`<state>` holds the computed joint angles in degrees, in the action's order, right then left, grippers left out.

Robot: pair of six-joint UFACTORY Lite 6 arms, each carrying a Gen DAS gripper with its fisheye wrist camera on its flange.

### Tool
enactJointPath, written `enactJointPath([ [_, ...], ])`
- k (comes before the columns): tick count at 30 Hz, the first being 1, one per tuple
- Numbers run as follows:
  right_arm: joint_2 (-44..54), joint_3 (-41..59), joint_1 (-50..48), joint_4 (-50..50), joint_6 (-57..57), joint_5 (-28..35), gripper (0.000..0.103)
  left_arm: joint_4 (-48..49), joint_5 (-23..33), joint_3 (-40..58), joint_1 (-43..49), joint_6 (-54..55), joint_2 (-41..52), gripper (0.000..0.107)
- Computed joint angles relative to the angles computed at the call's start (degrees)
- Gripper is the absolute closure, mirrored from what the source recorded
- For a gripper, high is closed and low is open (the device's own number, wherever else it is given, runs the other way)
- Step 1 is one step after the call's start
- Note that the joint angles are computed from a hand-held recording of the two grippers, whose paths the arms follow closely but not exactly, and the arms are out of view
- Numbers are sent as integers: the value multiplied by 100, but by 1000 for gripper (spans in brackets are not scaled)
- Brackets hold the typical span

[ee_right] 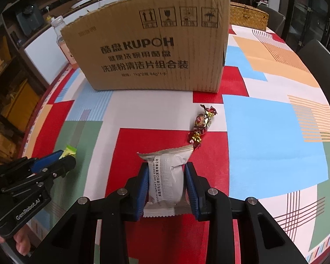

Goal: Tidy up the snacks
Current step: 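Carry both held snacks over the box and open both tools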

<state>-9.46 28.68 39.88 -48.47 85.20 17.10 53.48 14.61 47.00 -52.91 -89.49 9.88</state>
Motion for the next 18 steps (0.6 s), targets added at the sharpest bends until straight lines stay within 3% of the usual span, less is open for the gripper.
enactJointPath([
  [18,-1047,324,-48,205,-772,649,69,332,664,521,-205,139,-669,86],
])
